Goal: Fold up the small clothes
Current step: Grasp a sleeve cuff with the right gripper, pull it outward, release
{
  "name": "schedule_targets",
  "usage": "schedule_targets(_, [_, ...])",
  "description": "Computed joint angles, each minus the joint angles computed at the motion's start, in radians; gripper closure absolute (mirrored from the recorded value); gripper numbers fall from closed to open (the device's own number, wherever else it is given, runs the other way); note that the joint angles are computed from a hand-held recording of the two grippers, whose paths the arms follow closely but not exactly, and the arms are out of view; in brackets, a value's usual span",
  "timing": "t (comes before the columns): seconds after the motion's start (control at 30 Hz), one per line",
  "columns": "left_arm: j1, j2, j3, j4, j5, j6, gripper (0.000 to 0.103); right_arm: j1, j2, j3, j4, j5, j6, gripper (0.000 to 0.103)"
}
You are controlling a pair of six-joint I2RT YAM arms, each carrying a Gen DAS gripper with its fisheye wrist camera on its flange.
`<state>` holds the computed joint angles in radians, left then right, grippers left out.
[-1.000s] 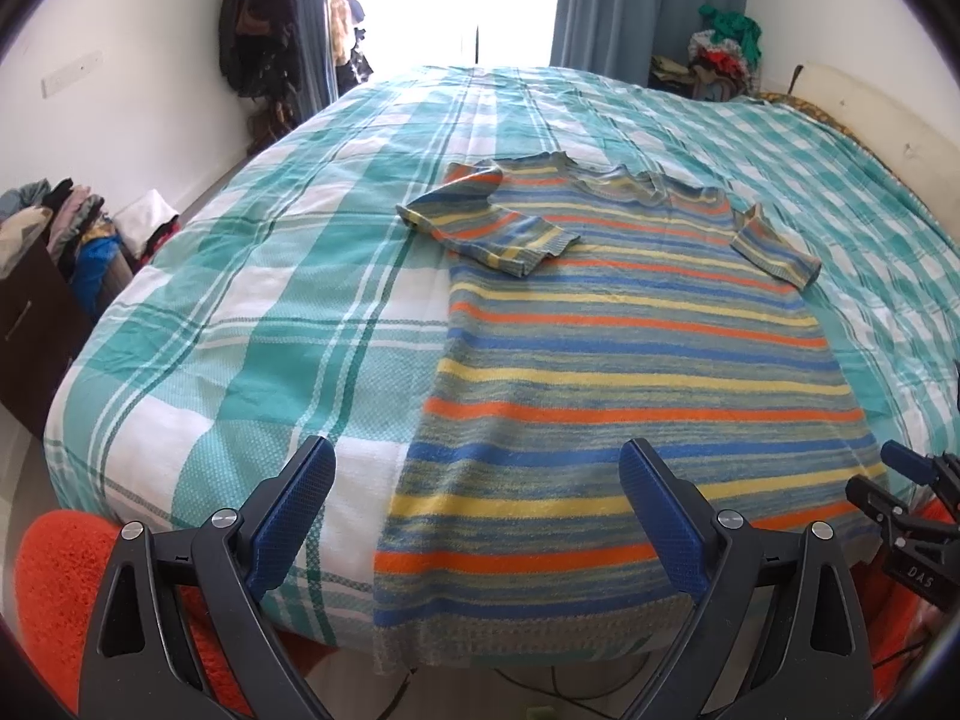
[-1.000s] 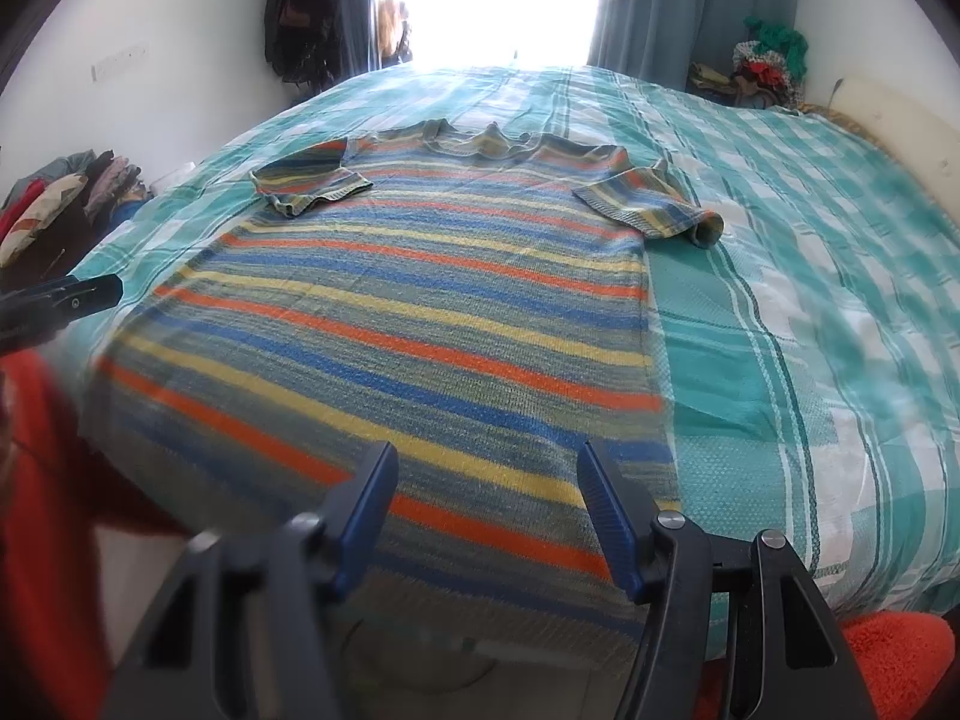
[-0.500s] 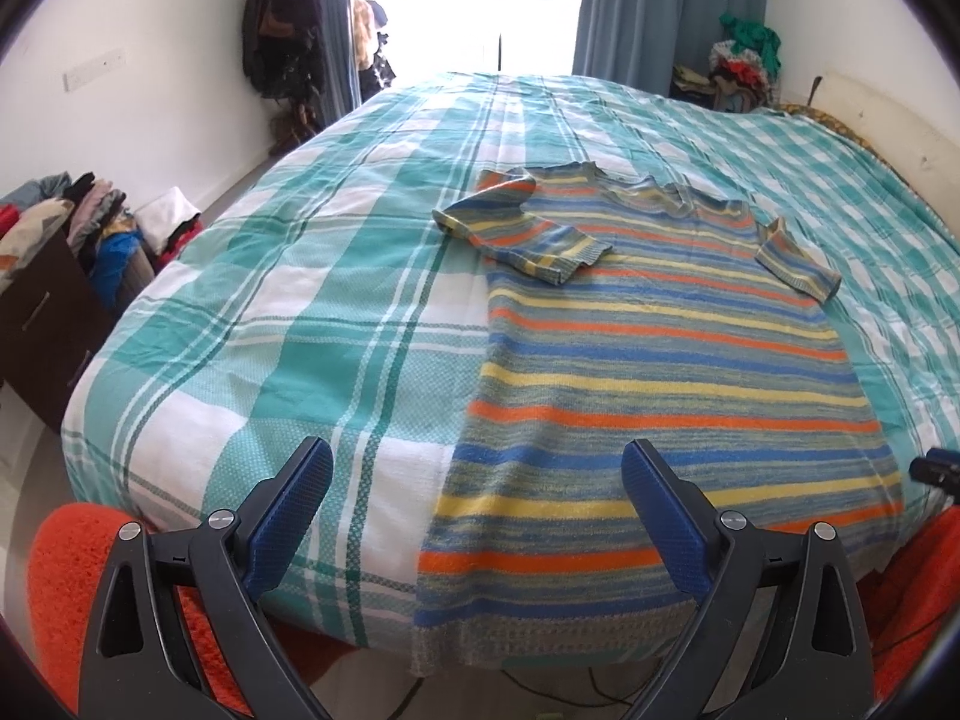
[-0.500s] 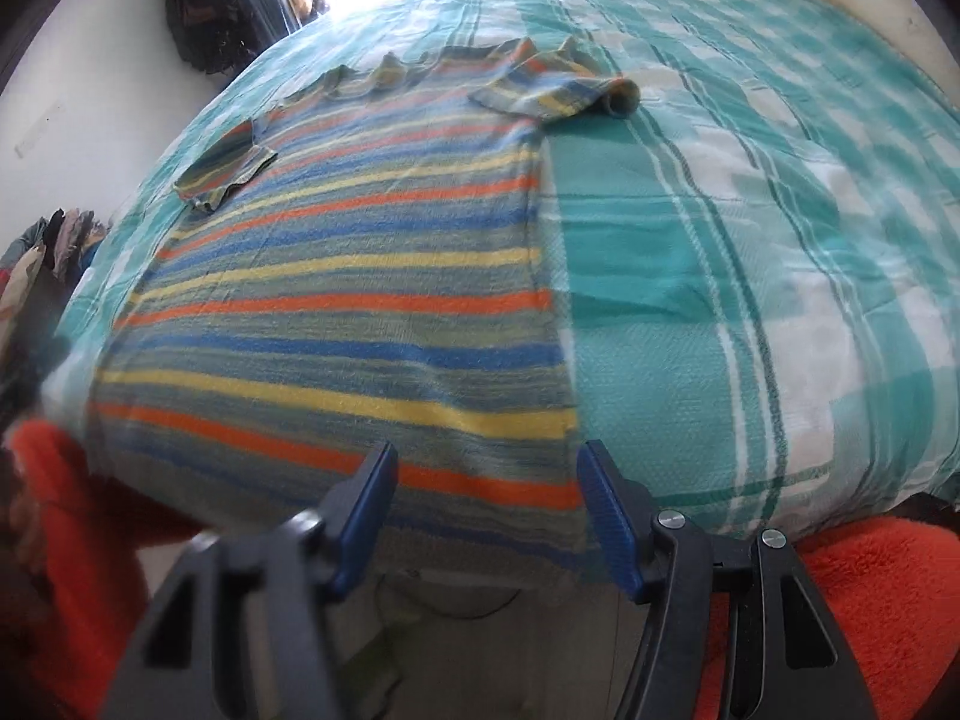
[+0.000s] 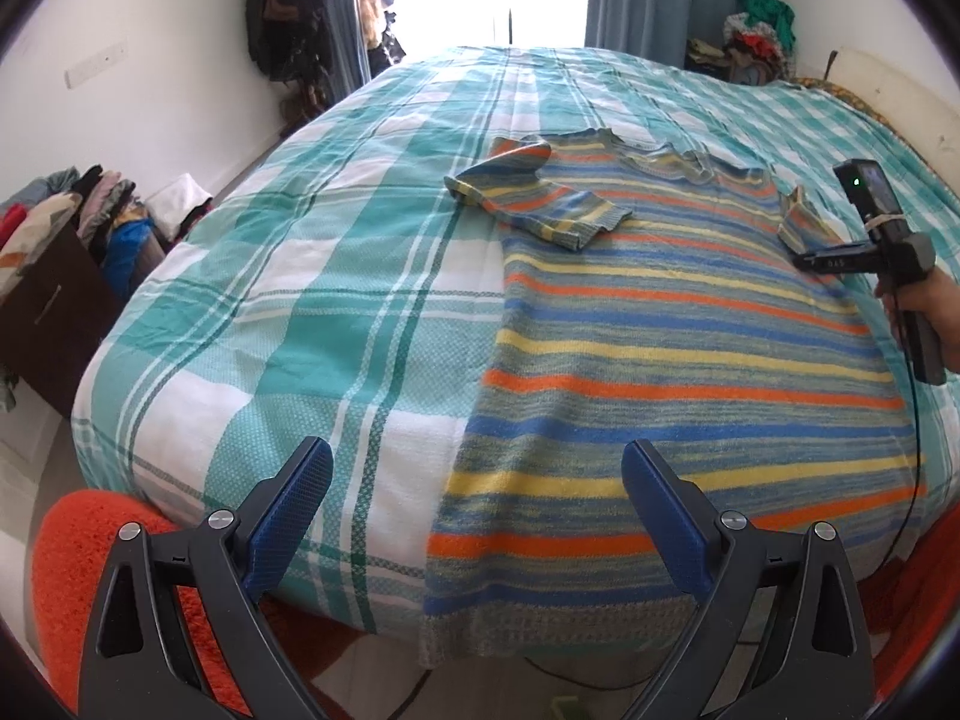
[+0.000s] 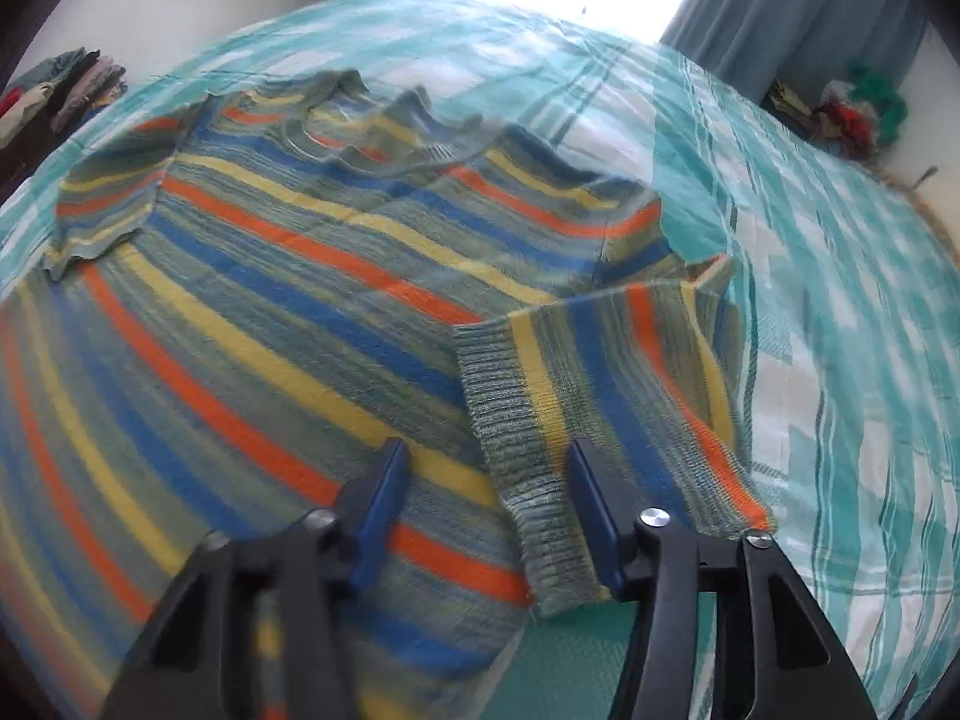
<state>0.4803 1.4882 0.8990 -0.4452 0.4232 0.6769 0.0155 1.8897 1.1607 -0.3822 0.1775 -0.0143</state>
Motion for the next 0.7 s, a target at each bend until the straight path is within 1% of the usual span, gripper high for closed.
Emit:
schedule_targets(0.03, [0.007, 0.009, 0.007, -0.001, 0.000, 0.001, 0.005, -0.034, -0.002, 0.005, 0.002, -0.027, 0.036, 0.100])
schedule_targets(0.1, [0.023, 0.033, 0.026, -0.010, 0.013, -0.006, 0.005, -0.128, -0.127, -0.084, 0.072, -0.100, 0.121, 0.100])
schedule_targets(0.17, [0.027, 0.069, 0.056, -0.043, 0.019, -0.016, 0.005, -0.268, -0.272, -0.169, 0.091, -0.174, 0.178, 0.100])
schedule_targets(0.23, [0.016, 0.093, 0.077, -0.074, 0.021, -0.033, 0.005, -0.440, -0.372, -0.209, 0.053, -0.235, 0.205, 0.100])
schedule_targets(0.27, [0.007, 0.098, 0.080, -0.084, 0.023, -0.040, 0.005, -0.524, -0.387, -0.211, 0.026, -0.262, 0.201, 0.100])
schedule_targets(0.3, [-0.004, 0.098, 0.078, -0.089, 0.024, -0.044, 0.005, -0.598, -0.383, -0.205, -0.001, -0.284, 0.184, 0.100])
schedule_targets(0.37, [-0.031, 0.078, 0.059, -0.086, 0.012, -0.043, 0.005, -0.697, -0.350, -0.193, -0.028, -0.290, 0.151, 0.100])
schedule_targets(0.47, [-0.054, 0.014, 0.013, -0.072, 0.007, -0.020, 0.005, -0.802, -0.298, -0.215, -0.014, -0.359, 0.194, 0.101])
schedule_targets(0.5, [-0.057, -0.007, -0.003, -0.067, 0.008, -0.010, 0.005, -0.824, -0.284, -0.226, 0.001, -0.365, 0.203, 0.101])
schedule_targets(0.57, [-0.060, -0.039, -0.027, -0.061, 0.005, 0.011, 0.005, -0.828, -0.278, -0.262, 0.034, -0.332, 0.201, 0.101])
schedule_targets(0.7, [-0.071, -0.050, -0.043, -0.056, -0.016, 0.031, 0.005, -0.816, -0.261, -0.298, 0.075, -0.289, 0.207, 0.102])
